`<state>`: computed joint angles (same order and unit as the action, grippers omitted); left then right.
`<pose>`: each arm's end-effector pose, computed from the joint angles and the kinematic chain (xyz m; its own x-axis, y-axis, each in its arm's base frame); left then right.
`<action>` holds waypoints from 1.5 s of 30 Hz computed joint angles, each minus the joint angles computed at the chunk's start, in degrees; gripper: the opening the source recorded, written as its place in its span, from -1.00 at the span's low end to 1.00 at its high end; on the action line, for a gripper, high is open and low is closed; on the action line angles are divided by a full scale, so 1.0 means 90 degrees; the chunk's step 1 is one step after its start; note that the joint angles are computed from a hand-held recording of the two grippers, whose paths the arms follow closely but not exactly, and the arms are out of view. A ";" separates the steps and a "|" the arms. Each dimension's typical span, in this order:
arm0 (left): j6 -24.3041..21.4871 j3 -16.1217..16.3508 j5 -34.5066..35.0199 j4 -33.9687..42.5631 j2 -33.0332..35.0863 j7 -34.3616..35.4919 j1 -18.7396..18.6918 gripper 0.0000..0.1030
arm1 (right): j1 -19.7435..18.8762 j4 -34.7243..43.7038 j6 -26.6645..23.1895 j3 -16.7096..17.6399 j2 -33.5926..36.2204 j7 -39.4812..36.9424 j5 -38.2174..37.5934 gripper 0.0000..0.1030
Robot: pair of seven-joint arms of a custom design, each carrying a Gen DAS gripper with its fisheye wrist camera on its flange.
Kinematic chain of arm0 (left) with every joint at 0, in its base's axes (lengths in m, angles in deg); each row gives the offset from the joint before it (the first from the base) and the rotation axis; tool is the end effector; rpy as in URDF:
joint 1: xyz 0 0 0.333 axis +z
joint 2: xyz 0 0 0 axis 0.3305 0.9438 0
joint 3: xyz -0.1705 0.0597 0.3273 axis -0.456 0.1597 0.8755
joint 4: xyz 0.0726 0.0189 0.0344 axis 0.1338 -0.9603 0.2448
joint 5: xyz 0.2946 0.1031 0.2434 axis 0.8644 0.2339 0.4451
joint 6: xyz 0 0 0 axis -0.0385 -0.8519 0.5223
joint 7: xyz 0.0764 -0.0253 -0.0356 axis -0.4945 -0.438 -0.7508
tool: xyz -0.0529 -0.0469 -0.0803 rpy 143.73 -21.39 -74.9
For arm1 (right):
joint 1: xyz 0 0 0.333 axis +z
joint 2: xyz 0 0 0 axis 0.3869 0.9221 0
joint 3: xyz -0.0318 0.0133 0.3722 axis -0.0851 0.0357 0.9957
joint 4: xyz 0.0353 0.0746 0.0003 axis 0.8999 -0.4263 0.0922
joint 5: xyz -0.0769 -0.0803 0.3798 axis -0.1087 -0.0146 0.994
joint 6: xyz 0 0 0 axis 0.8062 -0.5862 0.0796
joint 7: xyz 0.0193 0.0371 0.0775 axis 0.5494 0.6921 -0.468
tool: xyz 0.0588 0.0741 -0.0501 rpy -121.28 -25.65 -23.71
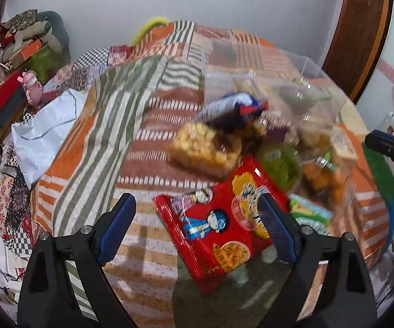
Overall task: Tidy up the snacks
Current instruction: 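Grasp the red cracker bag with left tool while right tool grasps the cake slab, then carry the red bag and cake slab into the clear box and release both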
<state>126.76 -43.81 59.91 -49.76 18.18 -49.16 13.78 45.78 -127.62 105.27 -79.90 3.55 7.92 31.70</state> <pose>0.4585 -0.1885 0.4875 0.2397 -0.9684 0.0693 -0.7542 -0.2307 -0.6148 0.5053 0.2770 0.5416 0.5196 -0.8459 -0.1205 -0.6831 -0.3266 -0.6532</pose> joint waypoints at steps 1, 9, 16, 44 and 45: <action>0.0055 0.0016 -0.0045 -0.0025 0.0041 0.0012 -0.0011 0.77 | -0.0005 0.0040 -0.0049 -0.0004 0.0064 0.0052 -0.0009 0.27; 0.0727 0.0117 -0.0445 -0.0085 0.0434 0.0167 -0.0047 0.88 | 0.0045 0.0287 -0.0303 0.0027 0.0401 0.0308 -0.0244 0.27; 0.0908 0.0168 -0.0484 0.0141 0.0812 0.0117 -0.0110 0.99 | 0.0110 0.0414 -0.0273 0.0019 0.0613 0.0582 -0.0547 0.51; 0.1106 0.0090 0.0078 -0.0084 0.0040 -0.0311 0.0124 -0.38 | -0.0249 -0.0424 -0.0027 -0.0190 -0.0182 -0.0323 0.0802 0.00; 0.1091 0.0042 0.0122 -0.0069 -0.0003 -0.0315 0.0162 -0.40 | -0.0240 -0.0395 -0.0007 -0.0187 -0.0173 -0.0339 0.0839 0.00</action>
<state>136.58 -43.43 61.01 -50.38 18.16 -51.99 15.24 43.62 -131.18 105.21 -81.58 1.99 4.88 39.25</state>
